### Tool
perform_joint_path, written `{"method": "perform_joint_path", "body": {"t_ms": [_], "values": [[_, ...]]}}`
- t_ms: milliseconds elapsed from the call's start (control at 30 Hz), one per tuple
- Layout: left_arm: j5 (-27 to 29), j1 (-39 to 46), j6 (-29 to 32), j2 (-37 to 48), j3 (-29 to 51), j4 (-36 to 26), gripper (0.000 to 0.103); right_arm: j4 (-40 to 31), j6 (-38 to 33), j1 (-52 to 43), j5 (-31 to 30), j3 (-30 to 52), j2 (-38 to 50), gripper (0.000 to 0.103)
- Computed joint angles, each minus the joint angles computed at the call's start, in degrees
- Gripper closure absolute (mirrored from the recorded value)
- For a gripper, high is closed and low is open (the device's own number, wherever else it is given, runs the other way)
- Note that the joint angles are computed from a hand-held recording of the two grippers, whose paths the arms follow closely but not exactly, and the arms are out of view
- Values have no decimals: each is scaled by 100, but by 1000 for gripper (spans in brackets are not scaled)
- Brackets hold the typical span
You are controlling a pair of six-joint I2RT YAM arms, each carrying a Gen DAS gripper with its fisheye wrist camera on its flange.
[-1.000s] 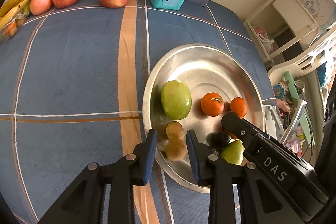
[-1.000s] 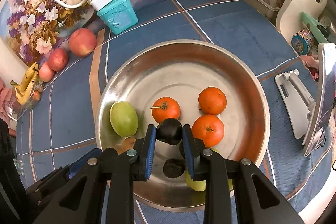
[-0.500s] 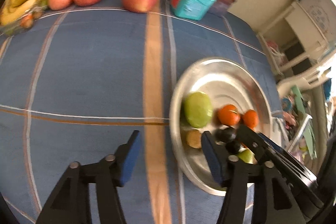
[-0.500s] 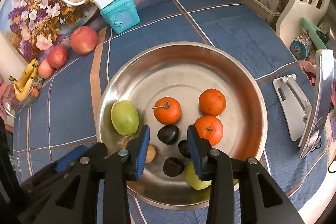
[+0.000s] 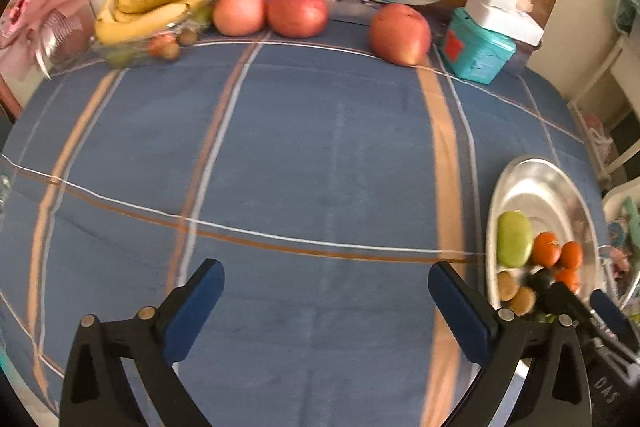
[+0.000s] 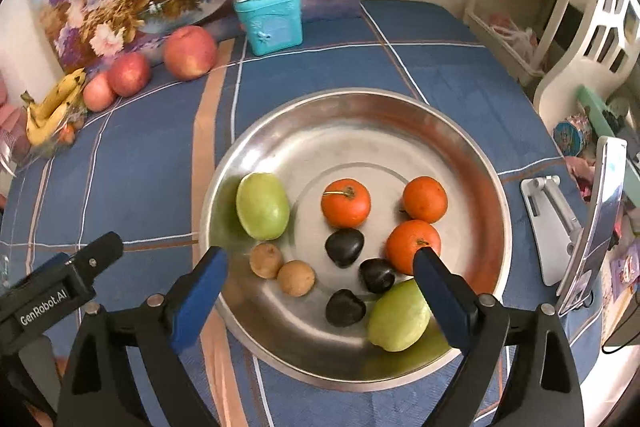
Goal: Organize fruits
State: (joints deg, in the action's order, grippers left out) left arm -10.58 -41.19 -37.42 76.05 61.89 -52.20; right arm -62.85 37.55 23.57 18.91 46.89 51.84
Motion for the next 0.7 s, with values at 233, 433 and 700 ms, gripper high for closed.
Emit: {"method": "perform_joint_path", "body": {"t_ms": [233, 433, 700], "values": [[-399, -132, -16, -524, -331, -87, 0, -173, 797, 906, 327, 12, 76, 9], [-1139, -524, -336, -811, -402, -575, 0, -598, 1688, 1963, 749, 126, 214, 9], [-1343, -664, -807, -1020, -428, -1422, 0, -1104, 2799, 3035, 1026, 241, 449, 9]]}}
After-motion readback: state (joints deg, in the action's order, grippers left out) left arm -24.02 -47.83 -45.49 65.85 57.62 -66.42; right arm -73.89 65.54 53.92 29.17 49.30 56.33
